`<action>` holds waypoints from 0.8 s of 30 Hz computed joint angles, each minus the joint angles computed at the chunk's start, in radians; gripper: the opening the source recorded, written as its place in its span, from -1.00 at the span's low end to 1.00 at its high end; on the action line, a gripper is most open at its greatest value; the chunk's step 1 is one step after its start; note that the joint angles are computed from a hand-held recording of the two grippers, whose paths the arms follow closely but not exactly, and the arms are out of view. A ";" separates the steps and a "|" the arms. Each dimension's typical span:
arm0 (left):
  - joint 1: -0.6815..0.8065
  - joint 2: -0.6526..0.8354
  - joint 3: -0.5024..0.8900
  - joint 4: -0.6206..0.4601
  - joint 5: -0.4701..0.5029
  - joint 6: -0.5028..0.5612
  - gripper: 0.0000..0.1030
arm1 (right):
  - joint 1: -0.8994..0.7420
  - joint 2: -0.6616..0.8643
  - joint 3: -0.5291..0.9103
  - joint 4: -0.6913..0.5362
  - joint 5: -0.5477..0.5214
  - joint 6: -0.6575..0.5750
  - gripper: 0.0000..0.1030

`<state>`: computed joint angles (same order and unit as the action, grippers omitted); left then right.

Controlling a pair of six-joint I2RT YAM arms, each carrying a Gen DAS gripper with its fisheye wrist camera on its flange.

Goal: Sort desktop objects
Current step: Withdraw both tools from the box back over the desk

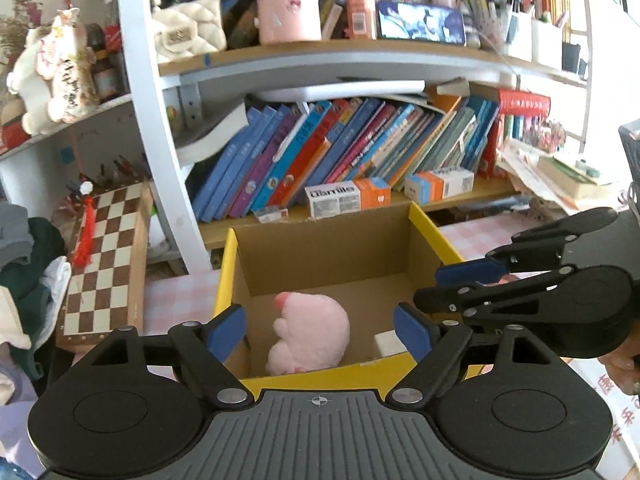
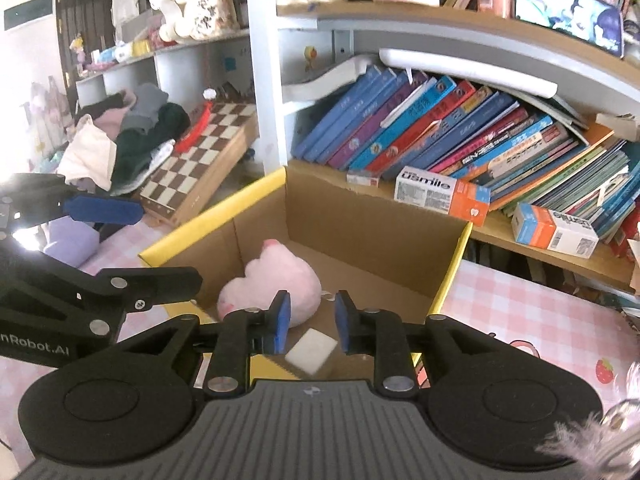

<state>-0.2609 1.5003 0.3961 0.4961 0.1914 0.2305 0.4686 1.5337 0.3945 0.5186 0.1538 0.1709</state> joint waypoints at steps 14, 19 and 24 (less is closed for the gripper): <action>0.236 -0.170 -0.183 -0.026 0.197 0.119 0.67 | 0.346 -0.183 -0.104 -0.132 0.386 0.257 -0.11; 0.342 -0.228 -0.237 -0.065 0.294 0.197 0.68 | 0.488 -0.173 -0.089 -0.228 0.528 0.418 -0.09; 0.458 -0.285 -0.265 -0.154 0.394 0.295 0.68 | 0.632 -0.129 -0.045 -0.363 0.638 0.618 -0.07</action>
<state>0.1975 1.2149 0.1308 0.3425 0.5853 0.5250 1.1011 1.4051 0.3492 0.1555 0.7919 0.7893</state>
